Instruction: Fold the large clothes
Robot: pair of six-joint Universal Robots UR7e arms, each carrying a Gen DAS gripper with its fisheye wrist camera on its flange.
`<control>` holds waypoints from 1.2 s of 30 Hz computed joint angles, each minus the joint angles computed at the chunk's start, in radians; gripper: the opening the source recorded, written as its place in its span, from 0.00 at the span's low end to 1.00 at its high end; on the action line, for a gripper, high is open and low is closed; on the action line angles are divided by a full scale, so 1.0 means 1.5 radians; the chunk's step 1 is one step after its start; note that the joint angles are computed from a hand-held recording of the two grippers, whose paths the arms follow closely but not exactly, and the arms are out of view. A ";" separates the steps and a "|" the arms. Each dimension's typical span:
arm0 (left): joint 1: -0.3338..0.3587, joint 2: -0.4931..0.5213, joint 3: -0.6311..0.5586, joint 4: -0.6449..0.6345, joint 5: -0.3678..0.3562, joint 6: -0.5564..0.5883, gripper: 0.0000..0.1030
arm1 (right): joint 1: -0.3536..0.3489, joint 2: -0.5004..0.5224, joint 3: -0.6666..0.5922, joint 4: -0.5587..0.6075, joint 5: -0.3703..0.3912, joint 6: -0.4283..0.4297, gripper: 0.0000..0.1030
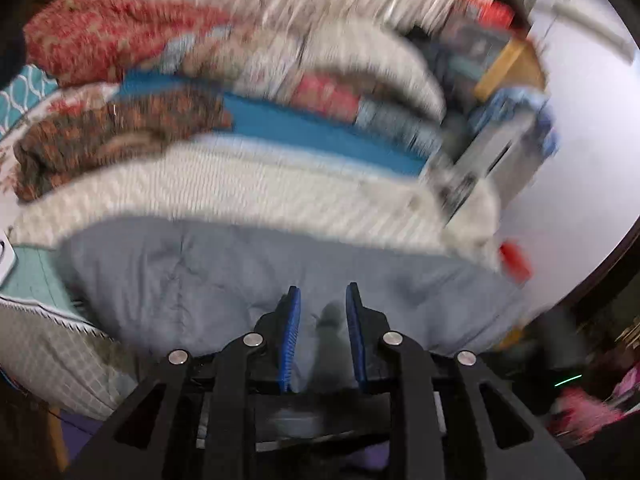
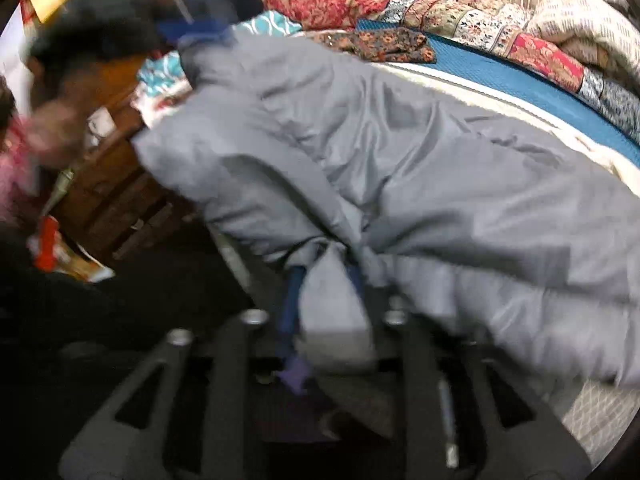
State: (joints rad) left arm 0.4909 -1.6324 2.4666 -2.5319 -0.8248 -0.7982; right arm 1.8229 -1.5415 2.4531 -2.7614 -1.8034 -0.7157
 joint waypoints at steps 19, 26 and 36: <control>-0.015 0.024 0.007 -0.080 -0.047 0.055 0.23 | -0.061 -0.090 -0.046 -0.027 0.015 0.101 0.62; 0.062 0.175 -0.018 -0.102 -0.106 0.103 0.23 | -0.158 -0.057 0.028 -0.099 0.024 0.087 0.63; 0.102 0.226 -0.034 -0.109 -0.098 0.135 0.23 | -0.222 0.010 0.049 -0.195 0.072 0.060 0.64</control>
State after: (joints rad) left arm 0.6446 -1.2940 2.4151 -2.6960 -0.9724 -0.5955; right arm 1.4894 -1.5262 2.5259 -3.0536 -1.6951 -0.6253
